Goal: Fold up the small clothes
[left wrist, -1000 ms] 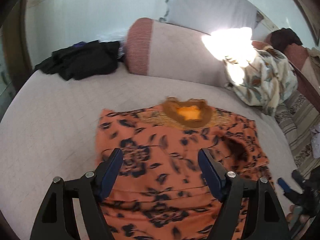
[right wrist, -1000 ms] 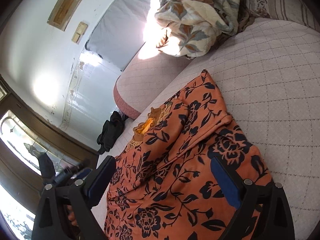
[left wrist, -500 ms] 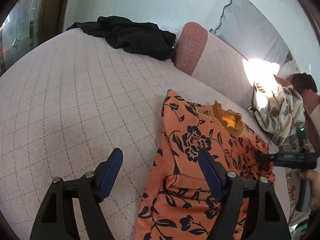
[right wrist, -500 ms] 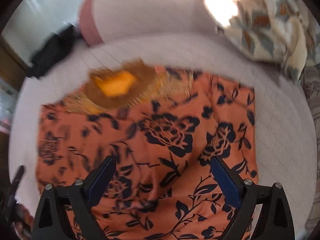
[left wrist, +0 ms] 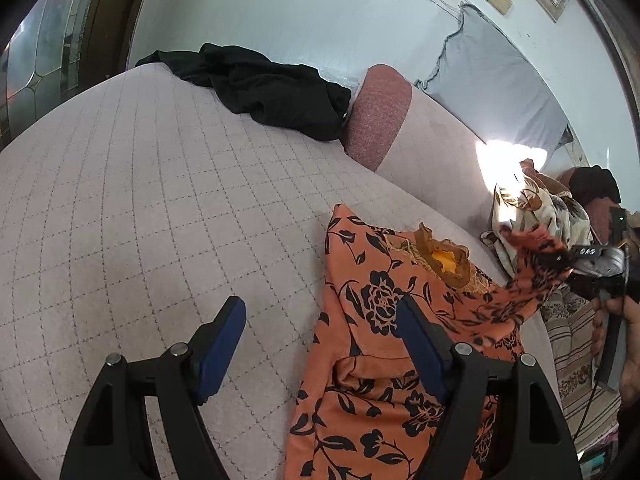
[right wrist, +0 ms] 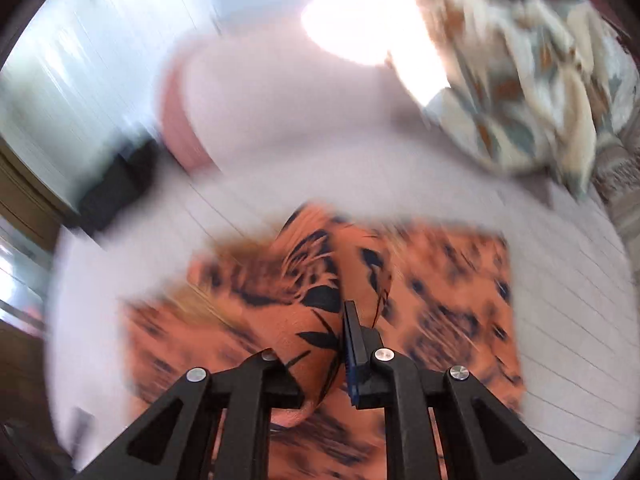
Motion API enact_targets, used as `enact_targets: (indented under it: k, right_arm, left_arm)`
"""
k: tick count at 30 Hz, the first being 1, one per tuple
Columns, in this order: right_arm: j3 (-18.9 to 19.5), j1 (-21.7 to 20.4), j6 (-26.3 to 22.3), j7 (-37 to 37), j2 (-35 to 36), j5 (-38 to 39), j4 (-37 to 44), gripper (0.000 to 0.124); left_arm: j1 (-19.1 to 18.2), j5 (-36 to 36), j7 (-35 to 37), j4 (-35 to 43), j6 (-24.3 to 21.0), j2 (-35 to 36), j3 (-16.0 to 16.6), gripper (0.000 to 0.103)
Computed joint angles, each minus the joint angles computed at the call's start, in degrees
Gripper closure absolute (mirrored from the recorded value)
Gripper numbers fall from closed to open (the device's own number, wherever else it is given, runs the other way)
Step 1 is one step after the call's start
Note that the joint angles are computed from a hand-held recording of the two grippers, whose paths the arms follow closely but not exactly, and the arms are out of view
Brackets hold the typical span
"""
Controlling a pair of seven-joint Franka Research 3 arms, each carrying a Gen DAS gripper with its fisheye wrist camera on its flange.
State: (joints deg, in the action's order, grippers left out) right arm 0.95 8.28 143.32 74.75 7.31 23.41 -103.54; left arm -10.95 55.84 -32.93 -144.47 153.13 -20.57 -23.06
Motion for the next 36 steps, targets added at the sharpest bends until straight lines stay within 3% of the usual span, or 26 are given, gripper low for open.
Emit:
enact_targets:
  k: [3,7,9,10,12,14,15,20,23,24,27,30,31,36]
  right_arm:
    - [1.48,-2.20,7.63,-12.34,-4.83,23.96,-6.38,0.110]
    - [-0.18,-4.30,12.03,-18.02,-2.79,41.00,-12.99,0.105]
    - [-3.71,-4.90,5.18,-10.43,2.88,36.98,-12.27,0.100]
    - [-3.54,-6.49,2.66,-10.55,4.46,38.23,-12.37,0.101]
    - [-0.97,-10.02,1.68,-18.23,3.42,46.19,-13.99,0.099]
    - [-1.06,-10.42,-1.41,-20.07,3.00,45.30,-13.43,0.075]
    - [-1.02,-10.31,-1.63,-20.71,2.84,45.14,-13.04,0.057]
    - [-1.20,-9.09,1.57,-16.93,3.59,40.38,-11.11,0.056]
    - [-1.34,-9.97,1.05,-20.86,1.43,42.70,-12.63,0.061]
    - [-1.77,-9.56,2.13,-18.34,1.79,40.17,-12.61,0.061]
    - [-2.51,-10.26,-0.05,-11.88,4.98,35.31,-10.23,0.078]
    - [-2.04,-11.39,-2.85,-12.97,4.76,34.59,-9.59,0.072]
    - [-2.00,-11.43,-2.82,-13.62,4.40,34.01,-9.79,0.064]
    - [-2.33,-11.59,-0.71,-16.53,0.76,35.88,-14.17,0.059]
  left_arm:
    - [0.14,-0.26,-0.23,0.28,0.30,0.96,0.20,0.025]
    - [0.05,0.22,0.11,1.63,0.06,2.82,0.37,0.025]
    - [-0.31,0.63,0.61,2.36,-0.10,3.59,0.46,0.025]
    - [-0.55,0.88,1.05,2.70,-0.60,3.82,0.44,0.025]
    - [-1.09,1.33,2.05,3.49,-2.19,4.40,0.33,0.025]
    - [-1.52,1.36,2.11,3.95,-2.57,4.93,0.79,0.025]
    - [-1.45,2.01,1.16,3.93,-1.92,5.09,0.99,0.025]
    - [-2.19,2.23,1.31,4.11,-2.22,5.39,1.56,0.025]
    - [-1.95,2.92,-0.52,2.86,-1.13,4.06,1.82,0.025]
    - [-1.78,2.90,-0.98,2.49,-0.81,3.73,1.92,0.025]
    - [-1.10,2.21,-2.56,1.01,1.50,3.00,2.42,0.025]
    - [-0.55,1.63,-2.35,0.32,2.26,2.40,2.16,0.025]
    - [-0.48,1.37,-1.86,0.36,1.80,2.19,1.94,0.025]
    - [-0.22,1.23,-0.95,0.67,1.23,2.06,1.12,0.025]
